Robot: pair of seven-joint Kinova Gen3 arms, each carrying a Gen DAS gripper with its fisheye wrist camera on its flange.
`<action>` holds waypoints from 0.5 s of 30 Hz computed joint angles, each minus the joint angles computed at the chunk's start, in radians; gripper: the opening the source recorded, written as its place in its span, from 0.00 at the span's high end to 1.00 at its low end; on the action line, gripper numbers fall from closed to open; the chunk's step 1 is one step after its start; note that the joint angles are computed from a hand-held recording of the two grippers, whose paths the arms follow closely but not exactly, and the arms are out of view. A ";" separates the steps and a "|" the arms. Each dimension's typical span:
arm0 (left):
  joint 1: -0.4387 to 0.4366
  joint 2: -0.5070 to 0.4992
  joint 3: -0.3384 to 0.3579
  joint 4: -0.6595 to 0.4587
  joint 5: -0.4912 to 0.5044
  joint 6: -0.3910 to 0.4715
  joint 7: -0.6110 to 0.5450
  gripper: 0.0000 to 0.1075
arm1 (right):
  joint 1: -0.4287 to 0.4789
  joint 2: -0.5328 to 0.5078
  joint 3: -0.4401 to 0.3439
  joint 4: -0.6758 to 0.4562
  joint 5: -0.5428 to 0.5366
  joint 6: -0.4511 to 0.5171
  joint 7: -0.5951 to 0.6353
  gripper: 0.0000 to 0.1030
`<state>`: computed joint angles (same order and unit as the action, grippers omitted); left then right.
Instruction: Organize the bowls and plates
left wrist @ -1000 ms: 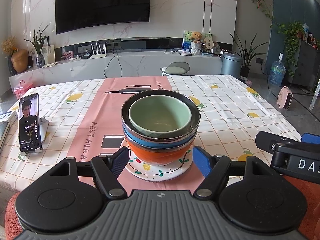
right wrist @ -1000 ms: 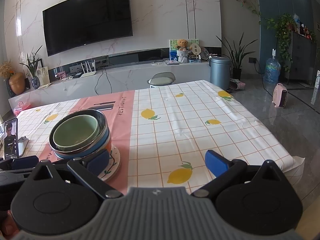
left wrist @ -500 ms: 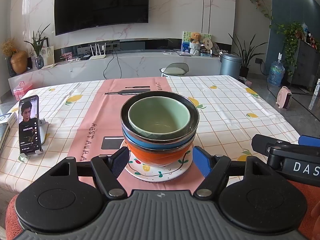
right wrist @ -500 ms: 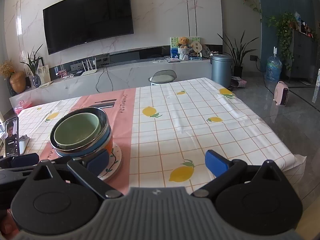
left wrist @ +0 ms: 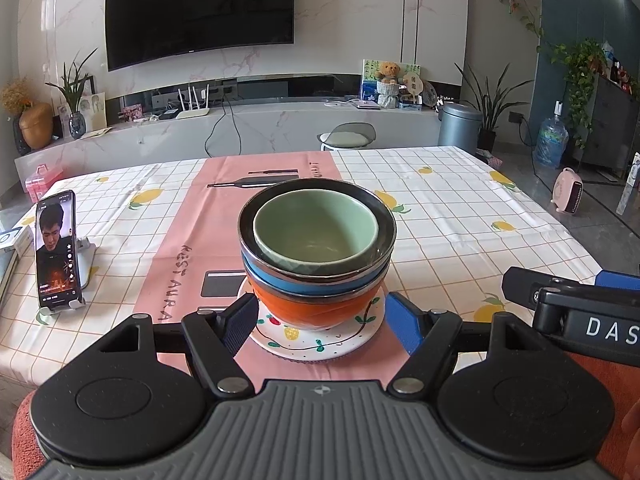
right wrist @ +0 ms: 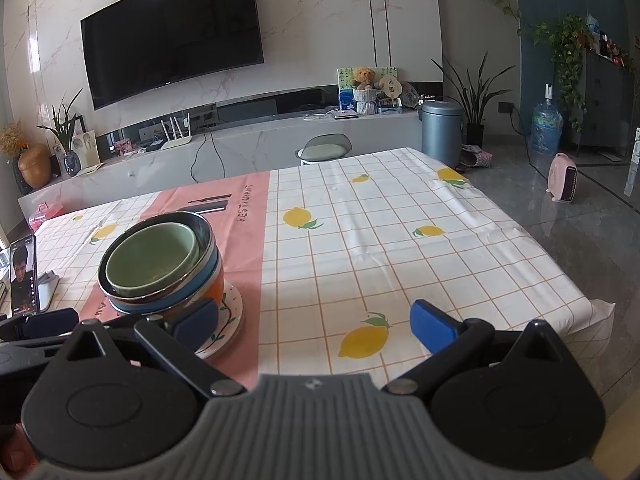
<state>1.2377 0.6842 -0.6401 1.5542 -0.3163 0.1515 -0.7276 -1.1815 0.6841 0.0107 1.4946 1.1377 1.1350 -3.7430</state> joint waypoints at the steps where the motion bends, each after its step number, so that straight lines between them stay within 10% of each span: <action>1: -0.003 0.000 0.004 0.000 0.000 0.001 -0.002 0.21 | 0.001 0.000 -0.001 0.001 -0.001 -0.002 -0.001 0.03; 15: -0.027 -0.005 0.037 -0.001 -0.001 0.009 -0.011 0.21 | 0.011 -0.005 -0.002 0.007 -0.017 -0.023 -0.007 0.03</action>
